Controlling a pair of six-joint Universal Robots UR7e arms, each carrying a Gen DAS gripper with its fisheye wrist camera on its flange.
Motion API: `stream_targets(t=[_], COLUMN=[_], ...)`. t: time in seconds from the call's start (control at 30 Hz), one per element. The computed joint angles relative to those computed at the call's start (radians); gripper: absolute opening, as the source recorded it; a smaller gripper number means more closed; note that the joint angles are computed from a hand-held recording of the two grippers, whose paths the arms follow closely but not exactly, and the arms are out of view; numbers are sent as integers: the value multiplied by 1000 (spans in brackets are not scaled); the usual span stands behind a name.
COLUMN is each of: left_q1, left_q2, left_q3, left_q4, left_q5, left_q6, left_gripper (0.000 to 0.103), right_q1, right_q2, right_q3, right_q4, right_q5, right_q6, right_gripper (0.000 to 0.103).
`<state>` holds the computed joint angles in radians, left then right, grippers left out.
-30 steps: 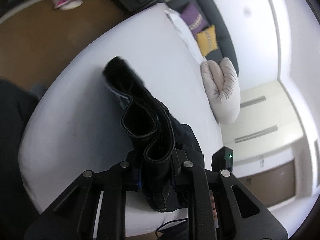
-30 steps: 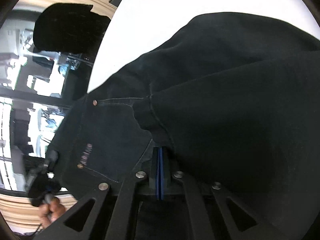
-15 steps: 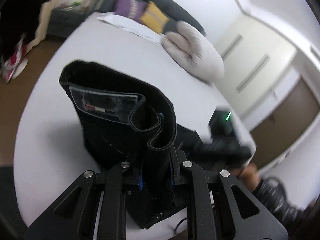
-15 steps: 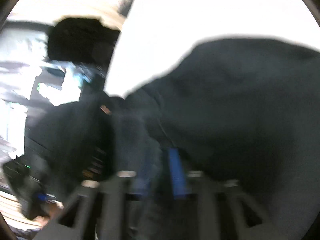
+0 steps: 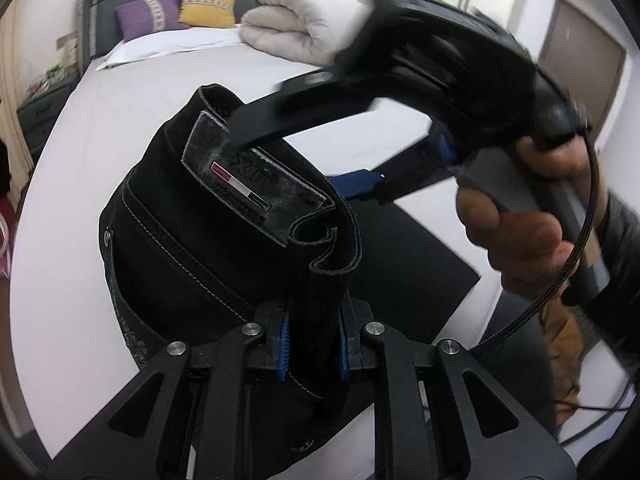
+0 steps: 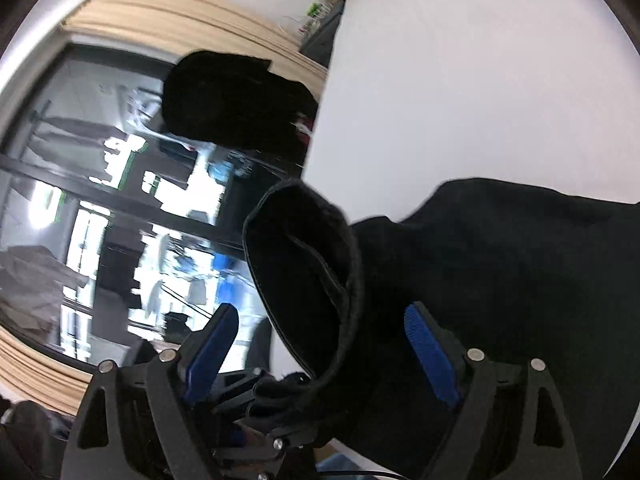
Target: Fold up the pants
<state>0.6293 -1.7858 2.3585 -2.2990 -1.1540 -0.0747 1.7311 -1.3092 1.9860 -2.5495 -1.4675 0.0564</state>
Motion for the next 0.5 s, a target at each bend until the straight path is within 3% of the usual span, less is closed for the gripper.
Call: stream_targets(t=[0.1, 0.4, 0.5], left_q1=[-39, -62, -81], left_q2=[46, 168, 227], left_q3=[19, 16, 5], left_q4=[-19, -85, -121], left_q5=[22, 19, 0], left_q6=[0, 40, 45], left_gripper=[16, 16, 16], right_q1=[26, 36, 37], right_q2=[3, -32, -67], right_q3=[-2, 7, 42], right_q4=[14, 49, 22], right_q5=[-101, -242, -281], right_q6=[-8, -25, -46], right_gripper=[83, 20, 15])
